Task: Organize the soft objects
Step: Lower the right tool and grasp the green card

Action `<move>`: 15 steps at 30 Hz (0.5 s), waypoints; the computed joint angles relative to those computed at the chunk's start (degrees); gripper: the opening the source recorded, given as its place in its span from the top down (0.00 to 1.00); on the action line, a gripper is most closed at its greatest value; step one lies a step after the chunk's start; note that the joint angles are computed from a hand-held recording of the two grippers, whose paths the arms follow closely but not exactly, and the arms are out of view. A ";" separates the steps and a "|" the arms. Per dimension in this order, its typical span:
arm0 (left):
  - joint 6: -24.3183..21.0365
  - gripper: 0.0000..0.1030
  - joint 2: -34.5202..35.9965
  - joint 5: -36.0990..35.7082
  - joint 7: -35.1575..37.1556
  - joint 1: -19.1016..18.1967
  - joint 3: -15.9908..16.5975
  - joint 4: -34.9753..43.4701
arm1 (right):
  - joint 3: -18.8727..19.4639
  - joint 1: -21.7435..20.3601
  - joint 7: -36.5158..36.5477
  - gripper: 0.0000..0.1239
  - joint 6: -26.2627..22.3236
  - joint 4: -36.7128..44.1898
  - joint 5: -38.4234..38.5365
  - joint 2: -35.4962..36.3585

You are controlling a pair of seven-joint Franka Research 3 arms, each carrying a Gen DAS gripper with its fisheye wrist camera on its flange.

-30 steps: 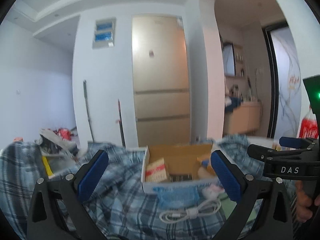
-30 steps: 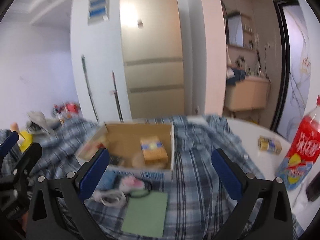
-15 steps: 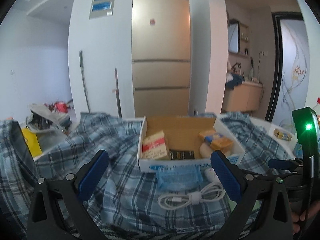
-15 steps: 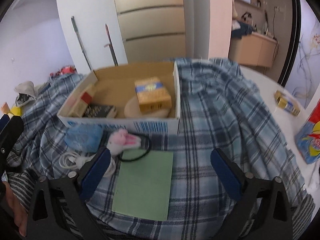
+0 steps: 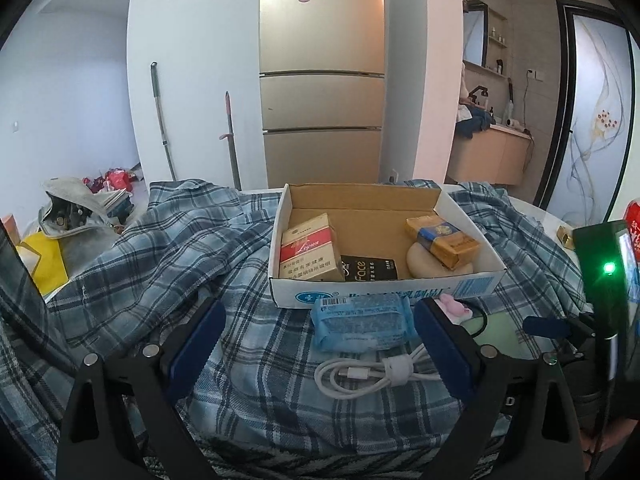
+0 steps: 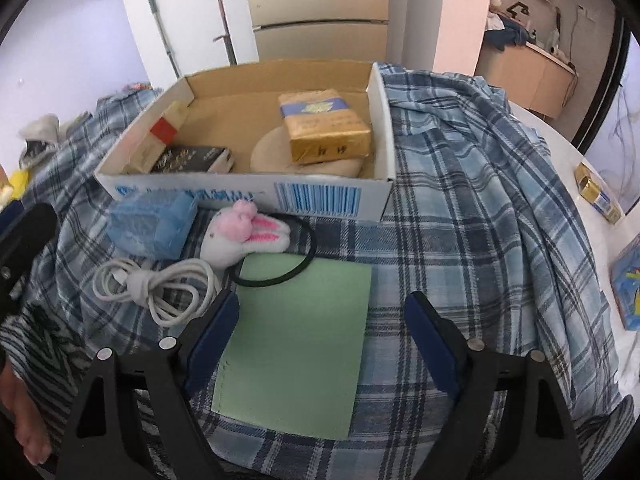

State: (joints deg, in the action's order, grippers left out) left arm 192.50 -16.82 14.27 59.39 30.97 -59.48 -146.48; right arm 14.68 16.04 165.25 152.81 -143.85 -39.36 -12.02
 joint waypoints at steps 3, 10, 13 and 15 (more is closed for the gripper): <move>-0.69 0.06 0.02 0.32 0.03 -0.85 0.76 0.03 | 0.24 0.11 0.27 0.34 -0.62 0.49 -0.70 0.38; -2.26 0.06 1.07 2.09 -1.17 -2.05 2.37 0.57 | 0.04 0.41 0.04 0.40 0.40 0.16 -1.69 -0.21; -2.38 0.06 0.75 3.24 -1.99 -1.24 1.71 0.69 | 0.30 0.89 -1.68 0.40 -0.55 1.04 -0.99 0.72; -2.14 0.06 0.74 3.79 -2.41 -0.95 1.61 0.64 | 0.00 1.54 -3.03 0.40 -1.06 1.66 0.05 1.61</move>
